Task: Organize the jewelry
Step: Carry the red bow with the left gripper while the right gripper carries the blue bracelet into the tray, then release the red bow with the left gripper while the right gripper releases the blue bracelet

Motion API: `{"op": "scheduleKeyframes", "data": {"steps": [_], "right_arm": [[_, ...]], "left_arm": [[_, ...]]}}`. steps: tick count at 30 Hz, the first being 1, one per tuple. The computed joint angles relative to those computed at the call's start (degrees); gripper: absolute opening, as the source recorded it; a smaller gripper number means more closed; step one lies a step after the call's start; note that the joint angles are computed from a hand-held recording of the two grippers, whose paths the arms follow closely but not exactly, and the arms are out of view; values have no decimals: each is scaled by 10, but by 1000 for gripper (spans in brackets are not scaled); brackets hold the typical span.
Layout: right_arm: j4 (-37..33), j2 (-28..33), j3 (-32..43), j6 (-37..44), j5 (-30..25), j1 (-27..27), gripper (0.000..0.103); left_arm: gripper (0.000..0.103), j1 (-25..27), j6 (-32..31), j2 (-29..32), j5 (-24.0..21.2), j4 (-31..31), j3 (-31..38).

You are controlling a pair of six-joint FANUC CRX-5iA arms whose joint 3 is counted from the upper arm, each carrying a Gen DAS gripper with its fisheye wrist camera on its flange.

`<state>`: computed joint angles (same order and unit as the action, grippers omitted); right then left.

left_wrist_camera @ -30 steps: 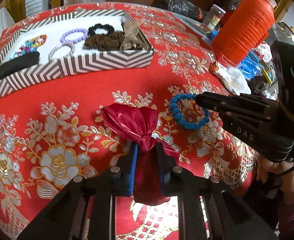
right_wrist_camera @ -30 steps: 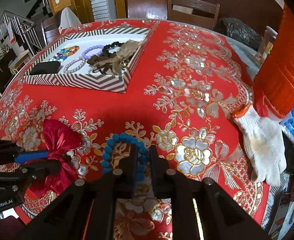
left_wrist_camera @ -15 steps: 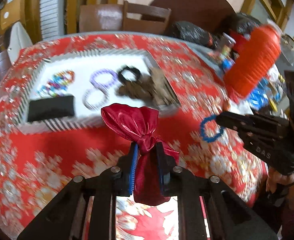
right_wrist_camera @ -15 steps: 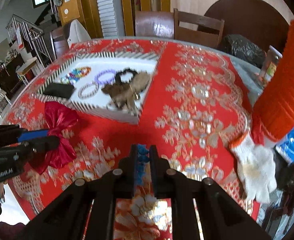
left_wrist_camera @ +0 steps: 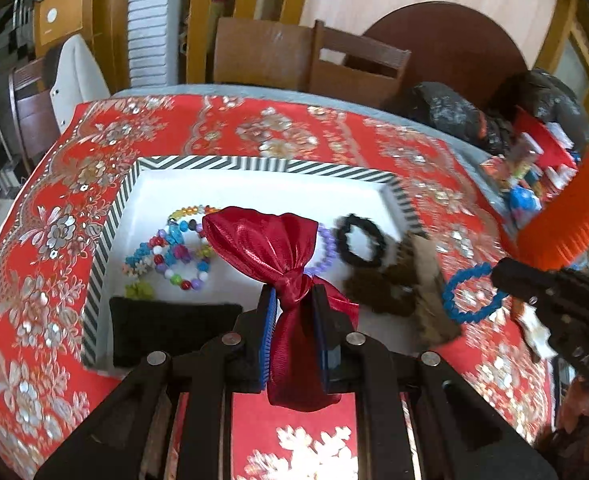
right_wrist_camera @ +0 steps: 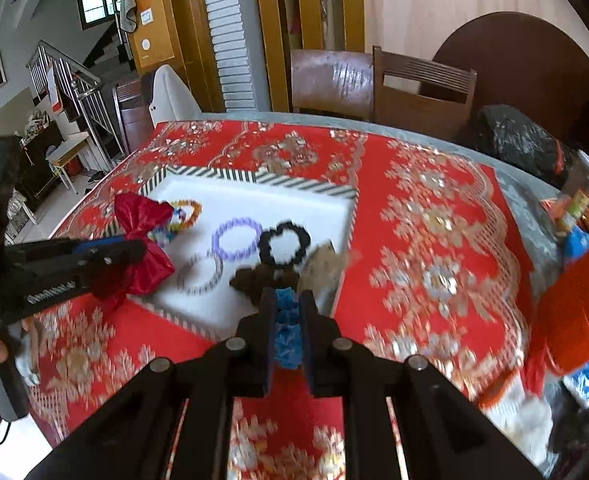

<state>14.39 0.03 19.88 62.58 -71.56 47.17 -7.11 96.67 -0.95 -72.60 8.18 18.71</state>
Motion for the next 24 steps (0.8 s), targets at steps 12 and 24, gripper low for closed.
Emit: {"op": "scheduleKeyframes", "data": {"steps": [12, 24], "right_arm": [[-42, 146, 159, 41, 2, -49, 11], [-10, 204, 137, -58, 21, -92, 12]], "left_arm": [[22, 24, 41, 52, -7, -15, 22], [22, 25, 47, 56, -10, -26, 12]]}}
